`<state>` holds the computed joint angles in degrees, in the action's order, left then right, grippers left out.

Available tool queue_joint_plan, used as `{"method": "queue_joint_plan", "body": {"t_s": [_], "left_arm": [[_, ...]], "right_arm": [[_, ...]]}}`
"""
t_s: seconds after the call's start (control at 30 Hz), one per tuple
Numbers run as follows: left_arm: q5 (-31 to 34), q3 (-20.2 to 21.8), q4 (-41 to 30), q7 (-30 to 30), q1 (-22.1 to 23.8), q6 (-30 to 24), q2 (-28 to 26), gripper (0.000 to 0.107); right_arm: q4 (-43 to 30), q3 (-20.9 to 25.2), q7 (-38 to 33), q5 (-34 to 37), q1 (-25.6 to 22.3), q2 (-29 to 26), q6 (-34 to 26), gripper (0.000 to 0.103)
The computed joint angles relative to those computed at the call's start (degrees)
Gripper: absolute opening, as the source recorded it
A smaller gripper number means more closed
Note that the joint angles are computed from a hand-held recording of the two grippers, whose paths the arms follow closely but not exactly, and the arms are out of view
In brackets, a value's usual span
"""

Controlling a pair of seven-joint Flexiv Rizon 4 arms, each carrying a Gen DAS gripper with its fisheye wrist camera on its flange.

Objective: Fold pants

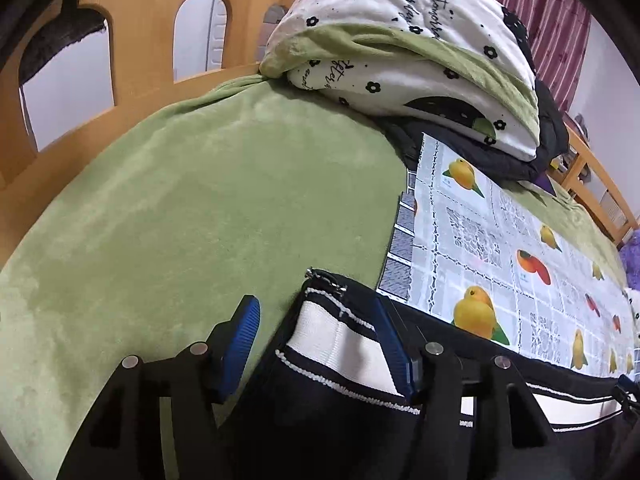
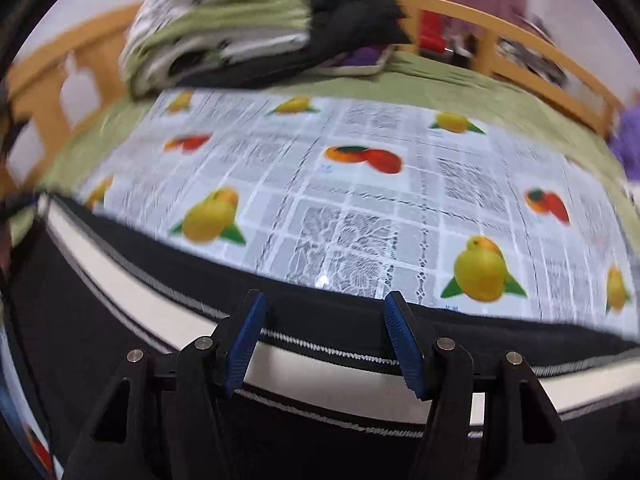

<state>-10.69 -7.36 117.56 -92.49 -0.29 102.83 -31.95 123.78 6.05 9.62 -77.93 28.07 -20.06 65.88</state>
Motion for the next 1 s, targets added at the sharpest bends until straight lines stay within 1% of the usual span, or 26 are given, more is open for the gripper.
{"method": "queue_joint_plan", "body": {"t_s": [0.07,0.1,0.2,0.23,0.27,0.3,0.33,0.37,0.4,0.43,0.47,0.5,0.53,0.6,0.63,0.67,0.7,0.73,0.77,0.8,0.83,0.87,0.9,0.93,0.97,1.0], "left_arm": [[0.15,1.03,-0.12,0.27,-1.34,0.31,-0.05,0.057],[0.14,2.04,-0.28,0.5,-2.46,0.46,-0.11,0.057],[-1.02,7.37,-1.19,1.19,-7.79,0.27,-0.52,0.057],[-1.38,8.3,-1.42,1.38,-8.72,0.11,-0.69,0.057],[-1.78,9.02,-1.5,1.44,-9.45,-0.03,-0.79,0.057],[-2.28,9.86,-1.71,1.46,-10.22,-0.31,-1.01,0.057],[-2.7,10.48,-1.94,1.48,-10.78,-0.61,-1.21,0.057],[-3.21,11.28,-2.23,1.39,-11.5,-0.96,-1.46,0.057],[-3.76,12.38,-2.66,1.24,-12.45,-1.25,-1.89,0.057],[-4.86,15.14,-3.48,0.93,-14.94,-1.94,-2.61,0.057],[-5.54,17.64,-4.22,0.33,-17.03,-2.72,-3.35,0.057],[-6.15,18.26,-4.61,0.06,-17.52,-3.24,-3.78,0.057],[-6.21,17.02,-4.59,-0.03,-16.41,-3.37,-3.72,0.056],[-5.07,12.77,-3.46,-0.24,-12.36,-1.01,-3.03,0.051],[-4.9,12.49,-3.21,-0.34,-12.11,0.01,-2.96,0.048],[-5.19,13.86,-3.16,-0.48,-13.33,1.18,-3.11,0.048],[-5.89,15.3,-3.39,-0.36,-14.75,1.32,-3.39,0.046],[-5.96,15.13,-3.55,-0.05,-14.6,1.39,-3.64,0.039],[-5.46,13.16,-3.61,0.37,-12.84,1.35,-3.67,0.024],[-5.22,11.8,-3.66,0.58,-11.74,1.3,-3.73,0.022],[-5.4,12.29,-3.89,0.78,-12.25,1.57,-4.07,0.022],[-6.12,14.41,-4.23,0.89,-14.35,1.58,-4.42,0.022],[-6.79,15.85,-4.44,1.11,-15.84,1.4,-4.61,0.022],[-7.26,16.79,-4.59,1.31,-16.85,1.41,-4.73,0.022],[-7.52,17.17,-4.58,1.51,-17.32,1.58,-4.77,0.022],[-7.89,17.62,-4.61,1.75,-17.8,1.42,-4.78,0.023]], "right_arm": [[-0.32,-0.47,-1.65,-1.96,-0.27,-0.76,0.9,0.061],[-0.56,-0.48,-2.91,-1.89,-0.53,-1.3,1.32,0.061],[-1.75,-0.54,-8.77,1.39,-1.56,-3.76,4.14,0.061],[-1.74,-1.35,-8.35,0.32,-1.89,-4.09,6.35,0.06],[-1.65,-2.04,-7.56,-1.22,-2.12,-4.12,8.36,0.057],[-1.48,-2.04,-8.78,-1.54,-2.65,-4.16,10.52,0.04],[-1.21,-2.07,-9.69,-1.55,-2.6,-4.0,11.05,0.017],[-1.02,-1.94,-11.47,-1.3,-2.07,-3.73,10.21,0.012],[-0.97,-1.84,-12.81,-0.94,-1.24,-3.55,8.41,0.009],[-1.08,-1.84,-13.14,-0.95,-0.78,-3.6,7.69,0.006],[-1.06,-2.01,-12.64,-1.49,-0.66,-3.44,7.68,0.005],[-1.0,-2.28,-11.45,-2.53,-0.81,-3.13,8.11,0.004],[-0.92,-2.82,-8.78,-5.14,-1.31,-2.6,9.38,0.003],[-1.38,-3.51,0.28,-14.42,-3.38,-0.94,11.66,0.004],[-1.78,-3.13,2.98,-17.31,-4.19,-0.45,11.29,0.004],[-2.12,-2.58,4.54,-18.63,-4.77,-0.41,10.57,0.004],[-2.42,-1.86,3.49,-16.96,-4.86,-1.02,9.35,0.004],[-2.75,-0.95,0.83,-13.47,-4.7,-2.02,7.89,0.003],[-3.27,-0.15,-3.2,-8.07,-3.91,-3.79,5.92,0.003],[-3.96,0.27,-5.42,-4.84,-3.16,-5.64,4.21,0.003],[-4.06,-0.94,-4.45,-5.34,-1.73,-5.88,3.29,0.004],[-4.1,-1.27,-3.78,-5.53,-1.48,-5.7,3.34,0.004],[-3.92,-1.21,-4.13,-4.43,-1.63,-5.49,3.81,0.005],[-3.64,-1.16,-4.01,-3.28,-2.09,-5.13,5.09,0.008],[-3.19,-1.77,-2.01,-4.14,-2.75,-4.48,7.18,0.009],[-2.67,-2.21,-0.45,-5.17,-3.02,-3.69,7.91,0.012]]}}
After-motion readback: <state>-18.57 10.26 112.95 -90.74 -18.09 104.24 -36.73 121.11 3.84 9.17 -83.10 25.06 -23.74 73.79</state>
